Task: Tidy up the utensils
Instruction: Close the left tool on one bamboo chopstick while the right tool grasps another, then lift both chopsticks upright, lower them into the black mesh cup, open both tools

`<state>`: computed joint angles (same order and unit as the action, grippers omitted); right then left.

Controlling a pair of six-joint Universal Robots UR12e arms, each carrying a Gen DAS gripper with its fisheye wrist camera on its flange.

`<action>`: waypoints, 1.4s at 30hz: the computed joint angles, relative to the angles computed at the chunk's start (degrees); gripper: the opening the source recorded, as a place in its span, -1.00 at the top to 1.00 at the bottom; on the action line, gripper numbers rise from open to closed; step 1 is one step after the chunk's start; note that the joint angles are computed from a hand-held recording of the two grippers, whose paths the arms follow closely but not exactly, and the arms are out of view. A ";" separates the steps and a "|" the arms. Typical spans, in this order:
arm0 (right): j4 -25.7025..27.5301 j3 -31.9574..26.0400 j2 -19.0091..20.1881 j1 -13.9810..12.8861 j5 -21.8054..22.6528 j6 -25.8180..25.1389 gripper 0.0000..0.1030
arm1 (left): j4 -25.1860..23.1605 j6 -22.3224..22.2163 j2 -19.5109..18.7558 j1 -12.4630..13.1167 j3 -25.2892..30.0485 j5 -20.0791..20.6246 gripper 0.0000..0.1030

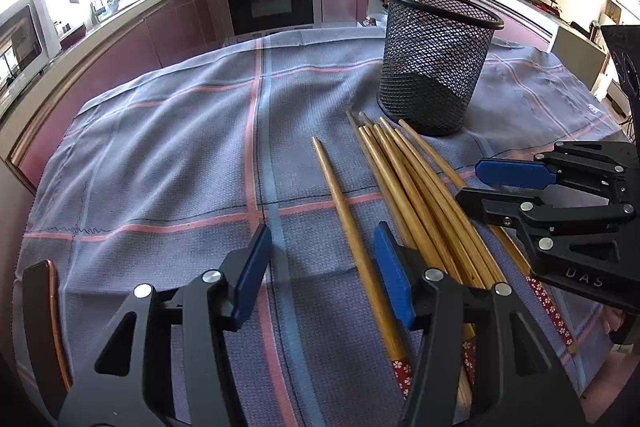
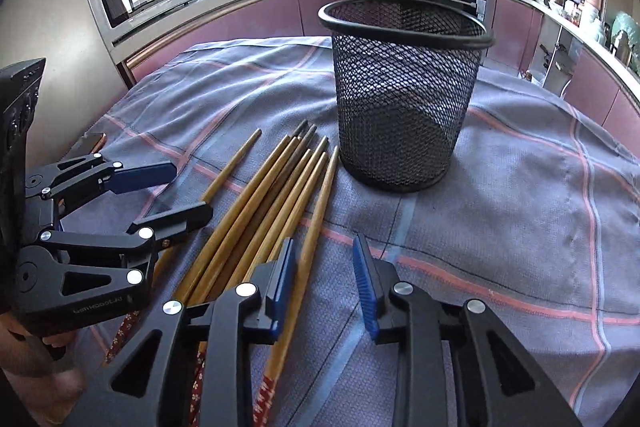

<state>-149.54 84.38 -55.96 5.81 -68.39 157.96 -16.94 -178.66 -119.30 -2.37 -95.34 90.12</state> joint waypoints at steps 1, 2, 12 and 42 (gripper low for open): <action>-0.05 -0.16 0.09 0.19 -0.57 -0.11 0.45 | -0.17 0.12 -0.13 0.01 0.20 -0.20 -0.01; 0.03 -0.33 0.16 0.37 -1.12 -0.30 0.46 | -0.29 0.29 -0.24 -0.05 0.41 -0.04 0.03; 1.85 -1.37 0.70 -0.36 2.30 2.12 0.90 | -1.69 -2.71 -0.46 0.14 1.29 -1.80 0.78; -17.58 0.79 -3.05 -6.24 22.60 8.88 0.90 | 14.72 -6.56 6.41 4.84 -1.31 -21.94 0.86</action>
